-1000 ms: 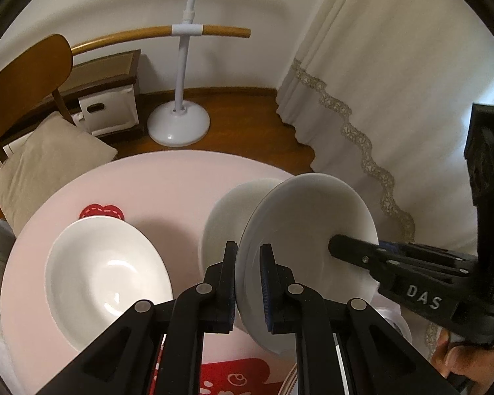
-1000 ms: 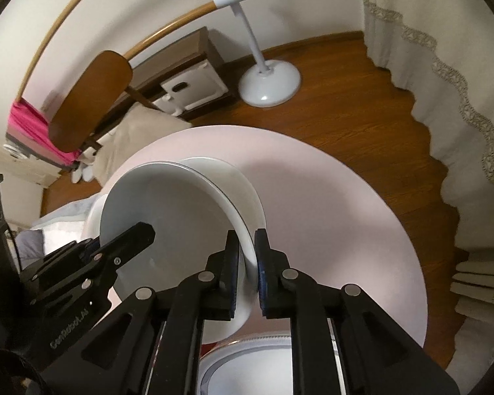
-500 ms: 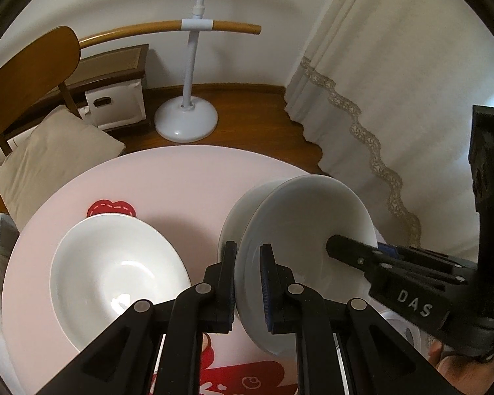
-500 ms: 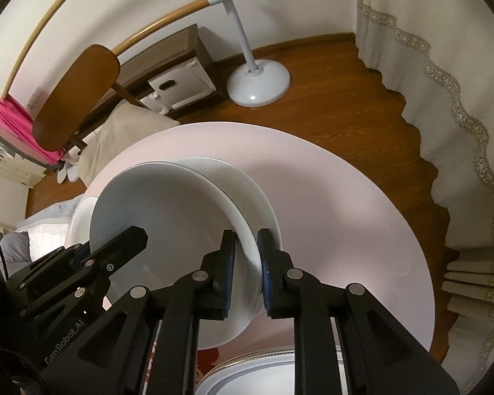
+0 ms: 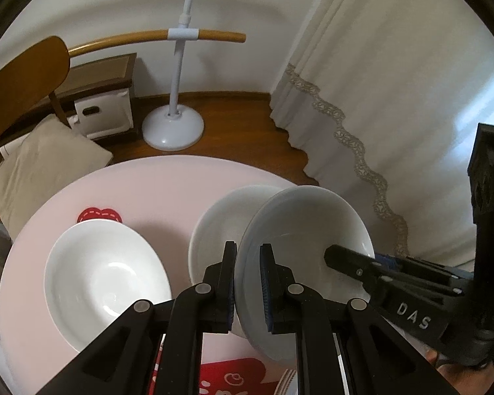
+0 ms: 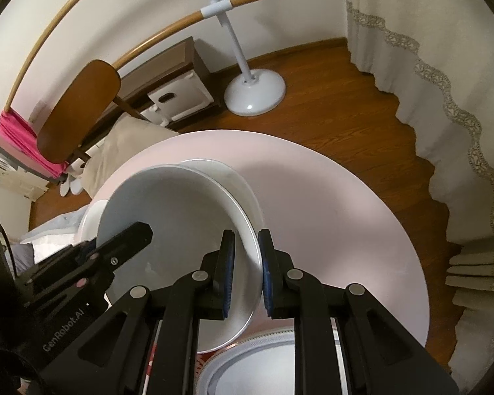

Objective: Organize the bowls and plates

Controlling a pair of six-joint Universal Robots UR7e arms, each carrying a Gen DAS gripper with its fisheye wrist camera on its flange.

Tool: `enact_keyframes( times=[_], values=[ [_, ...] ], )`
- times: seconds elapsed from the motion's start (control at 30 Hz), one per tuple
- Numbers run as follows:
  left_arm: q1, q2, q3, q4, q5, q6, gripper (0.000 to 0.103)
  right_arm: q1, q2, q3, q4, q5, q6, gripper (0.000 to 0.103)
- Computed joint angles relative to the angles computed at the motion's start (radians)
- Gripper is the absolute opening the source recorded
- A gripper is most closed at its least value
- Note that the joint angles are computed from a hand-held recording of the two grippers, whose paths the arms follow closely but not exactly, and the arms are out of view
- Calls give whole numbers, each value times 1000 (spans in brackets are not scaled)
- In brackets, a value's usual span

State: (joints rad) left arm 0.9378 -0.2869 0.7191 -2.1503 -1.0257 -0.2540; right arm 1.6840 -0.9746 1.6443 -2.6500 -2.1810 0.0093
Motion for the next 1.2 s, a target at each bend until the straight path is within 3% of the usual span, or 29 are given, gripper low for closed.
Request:
enact_keyframes(
  times=[0.27,0.83,1.2],
  values=[
    [-2,-3,17,5,-6,9,9,-5,-7,21,-25,-26,19,16],
    [0,72,-105,74,4,-13,9,-30,10,11,4,-9,68,19],
    [-1,75,-96,63,22,-22,9,-52,-1,-16,94,67,156,21]
  ],
)
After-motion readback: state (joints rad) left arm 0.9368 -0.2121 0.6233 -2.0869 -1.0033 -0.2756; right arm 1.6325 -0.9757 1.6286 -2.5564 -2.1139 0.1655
